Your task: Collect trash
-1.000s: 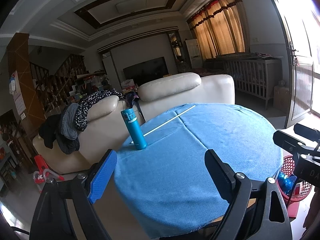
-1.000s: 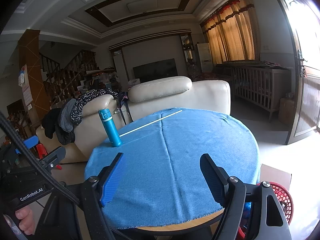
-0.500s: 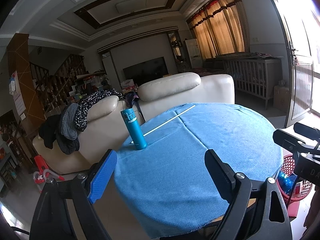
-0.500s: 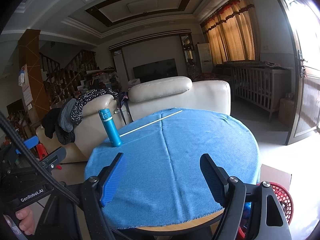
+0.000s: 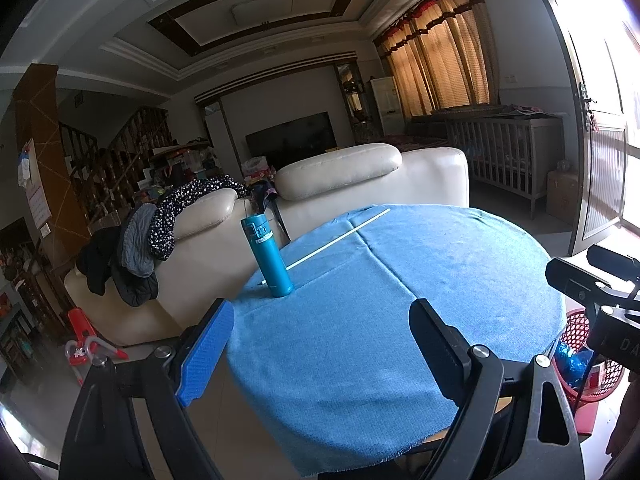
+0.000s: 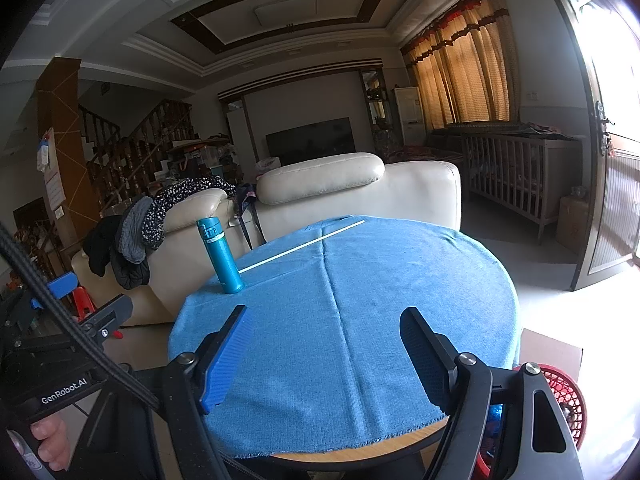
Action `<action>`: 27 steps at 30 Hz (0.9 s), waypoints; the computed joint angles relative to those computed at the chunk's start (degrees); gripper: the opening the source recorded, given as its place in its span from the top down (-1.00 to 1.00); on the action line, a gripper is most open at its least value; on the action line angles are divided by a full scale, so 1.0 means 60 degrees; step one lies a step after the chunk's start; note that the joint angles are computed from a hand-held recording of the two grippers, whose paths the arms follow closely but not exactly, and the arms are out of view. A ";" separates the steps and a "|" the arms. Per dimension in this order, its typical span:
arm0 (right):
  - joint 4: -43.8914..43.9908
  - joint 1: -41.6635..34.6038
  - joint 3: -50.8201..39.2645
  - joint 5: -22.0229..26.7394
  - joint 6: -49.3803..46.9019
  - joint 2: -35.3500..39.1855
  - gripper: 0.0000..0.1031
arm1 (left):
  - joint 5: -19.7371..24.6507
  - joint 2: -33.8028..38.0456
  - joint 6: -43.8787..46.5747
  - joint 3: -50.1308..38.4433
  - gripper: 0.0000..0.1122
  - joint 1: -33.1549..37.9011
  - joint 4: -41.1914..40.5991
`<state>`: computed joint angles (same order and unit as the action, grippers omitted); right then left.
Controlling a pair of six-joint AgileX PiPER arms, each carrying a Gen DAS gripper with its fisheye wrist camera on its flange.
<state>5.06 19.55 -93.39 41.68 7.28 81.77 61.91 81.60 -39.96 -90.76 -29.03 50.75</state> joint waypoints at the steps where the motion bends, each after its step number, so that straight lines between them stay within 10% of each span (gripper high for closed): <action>1: -0.0004 0.0006 -0.0001 -0.0008 0.0004 -0.0001 -0.53 | -0.0006 -0.0006 -0.0007 0.0011 -0.60 0.0006 0.0007; 27: -0.0427 -0.0356 -0.3764 0.1074 -0.0497 0.3277 -0.53 | -0.0875 0.1808 0.1097 -0.1298 -0.60 0.1868 -0.1677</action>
<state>2.50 17.41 -115.98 48.12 4.30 101.43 56.66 92.45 -33.38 -98.55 -17.82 40.68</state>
